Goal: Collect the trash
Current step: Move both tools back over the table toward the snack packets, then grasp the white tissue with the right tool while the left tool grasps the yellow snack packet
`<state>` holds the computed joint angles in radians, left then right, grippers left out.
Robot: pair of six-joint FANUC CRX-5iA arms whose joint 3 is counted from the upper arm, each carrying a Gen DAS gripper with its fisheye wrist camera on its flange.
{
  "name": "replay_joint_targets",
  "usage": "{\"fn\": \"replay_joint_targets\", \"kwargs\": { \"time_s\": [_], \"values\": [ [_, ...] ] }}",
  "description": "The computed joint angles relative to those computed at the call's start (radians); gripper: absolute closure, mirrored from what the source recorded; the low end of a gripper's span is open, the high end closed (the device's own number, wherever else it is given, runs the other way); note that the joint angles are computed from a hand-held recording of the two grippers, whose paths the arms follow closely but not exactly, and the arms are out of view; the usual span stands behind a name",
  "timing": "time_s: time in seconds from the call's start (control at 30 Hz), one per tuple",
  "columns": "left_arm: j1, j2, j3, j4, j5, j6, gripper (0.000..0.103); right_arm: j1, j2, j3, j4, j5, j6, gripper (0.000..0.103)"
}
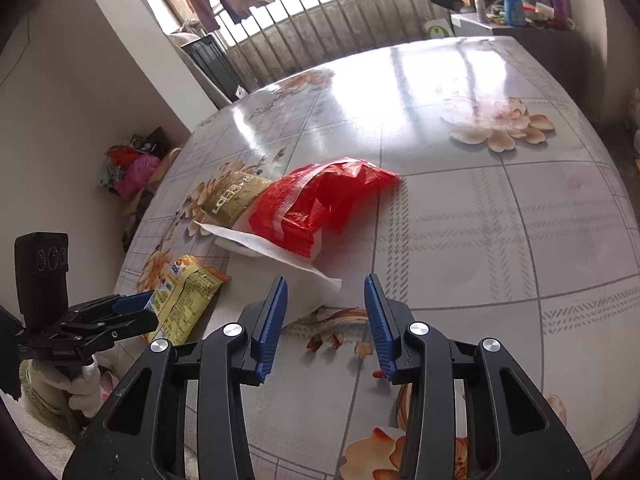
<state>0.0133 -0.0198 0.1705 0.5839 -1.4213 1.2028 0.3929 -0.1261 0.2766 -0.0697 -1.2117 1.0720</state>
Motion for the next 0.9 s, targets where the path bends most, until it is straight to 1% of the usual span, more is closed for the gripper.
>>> {"fn": "replay_joint_targets", "kwargs": {
  "time_s": [0.07, 0.1, 0.13, 0.27, 0.43, 0.57, 0.6, 0.7, 0.77, 0.83, 0.87, 0.9],
  "values": [
    [-0.004, -0.002, 0.0, -0.005, 0.001, 0.002, 0.036, -0.002, 0.009, -0.002, -0.022, 0.003, 0.028, 0.086],
    [-0.006, -0.002, 0.002, -0.007, 0.001, 0.005, 0.036, -0.008, 0.014, 0.007, -0.044, -0.005, 0.046, 0.103],
    [-0.007, -0.002, 0.002, -0.008, 0.0, 0.006, 0.036, -0.011, 0.014, 0.01, -0.06, -0.009, 0.053, 0.103],
    [-0.016, 0.005, 0.014, -0.015, -0.005, 0.008, 0.036, 0.027, -0.041, -0.037, -0.03, 0.02, 0.066, 0.103],
    [-0.025, 0.014, 0.03, -0.022, -0.02, 0.005, 0.036, 0.083, -0.142, -0.114, 0.05, 0.023, 0.018, 0.103],
    [-0.029, 0.019, 0.039, -0.019, -0.029, -0.009, 0.036, 0.118, -0.216, -0.18, 0.155, 0.022, -0.099, 0.103],
    [-0.033, 0.018, 0.039, -0.02, -0.028, -0.008, 0.036, 0.113, -0.231, -0.197, 0.174, 0.027, -0.128, 0.103],
    [-0.045, 0.022, 0.05, -0.025, -0.027, -0.012, 0.036, 0.128, -0.277, -0.259, 0.277, 0.033, -0.262, 0.103],
    [-0.055, 0.023, 0.055, -0.03, -0.021, -0.019, 0.036, 0.116, -0.291, -0.285, 0.302, 0.051, -0.338, 0.103],
    [-0.069, 0.024, 0.065, -0.048, -0.016, -0.02, 0.033, 0.122, -0.292, -0.293, 0.321, 0.027, -0.375, 0.098],
    [-0.076, 0.024, 0.071, -0.062, -0.013, -0.02, 0.032, 0.133, -0.29, -0.292, 0.332, -0.001, -0.387, 0.091],
    [-0.081, 0.023, 0.074, -0.073, -0.009, -0.022, 0.031, 0.138, -0.282, -0.286, 0.337, -0.021, -0.397, 0.071]
  ]
}}
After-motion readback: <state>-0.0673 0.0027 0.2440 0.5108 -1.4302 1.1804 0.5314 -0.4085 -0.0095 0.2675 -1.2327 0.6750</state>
